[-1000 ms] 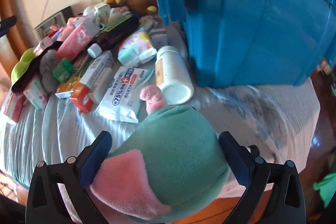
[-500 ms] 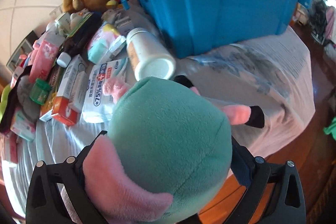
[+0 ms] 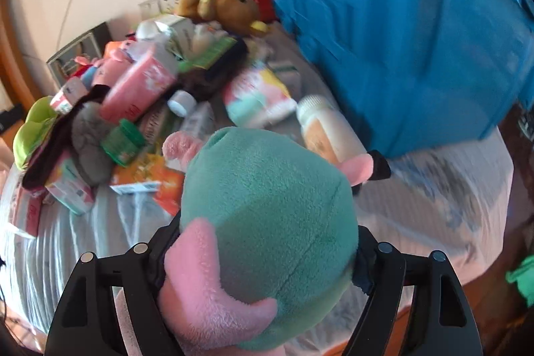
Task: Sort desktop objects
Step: 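Grasp the pink wet-wipe pack with the left tool while the right tool holds the pig plush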
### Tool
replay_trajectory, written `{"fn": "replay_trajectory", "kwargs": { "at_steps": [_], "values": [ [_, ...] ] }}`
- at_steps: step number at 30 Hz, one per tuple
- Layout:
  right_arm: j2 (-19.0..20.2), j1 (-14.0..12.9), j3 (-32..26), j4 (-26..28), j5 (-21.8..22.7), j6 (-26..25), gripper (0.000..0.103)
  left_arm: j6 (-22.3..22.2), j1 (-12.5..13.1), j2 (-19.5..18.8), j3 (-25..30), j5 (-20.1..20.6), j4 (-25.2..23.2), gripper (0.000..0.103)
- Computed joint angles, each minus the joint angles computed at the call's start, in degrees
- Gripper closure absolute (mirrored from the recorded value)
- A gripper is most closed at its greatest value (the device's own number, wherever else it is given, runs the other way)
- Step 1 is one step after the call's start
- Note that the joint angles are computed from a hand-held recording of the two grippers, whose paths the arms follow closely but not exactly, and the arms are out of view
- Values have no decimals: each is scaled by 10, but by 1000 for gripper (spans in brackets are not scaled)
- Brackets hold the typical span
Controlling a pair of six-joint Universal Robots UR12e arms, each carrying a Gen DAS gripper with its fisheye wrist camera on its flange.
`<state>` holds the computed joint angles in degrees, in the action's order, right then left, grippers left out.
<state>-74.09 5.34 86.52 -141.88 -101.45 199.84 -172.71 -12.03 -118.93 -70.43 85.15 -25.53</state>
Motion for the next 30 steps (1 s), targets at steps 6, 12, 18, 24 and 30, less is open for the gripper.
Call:
{"fn": "replay_trajectory", "kwargs": {
  "at_steps": [6, 12, 18, 24, 30],
  "values": [
    [20, 11, -32, -16, 9, -34, 22, -7, 4, -5, -7, 4, -19, 0],
    [27, 13, -51, -16, 17, -47, 21, -12, -4, -24, 14, 6, -39, 0],
    [21, 9, -46, -14, 14, -46, 21, 11, -14, -31, 26, -37, -21, 0],
    [11, 5, -36, -13, 14, -43, 20, 47, -32, -94, 138, -73, -60, 0],
    [1, 2, -26, -28, 5, -36, 19, 80, -42, -169, 276, -72, -203, 0]
  ]
}}
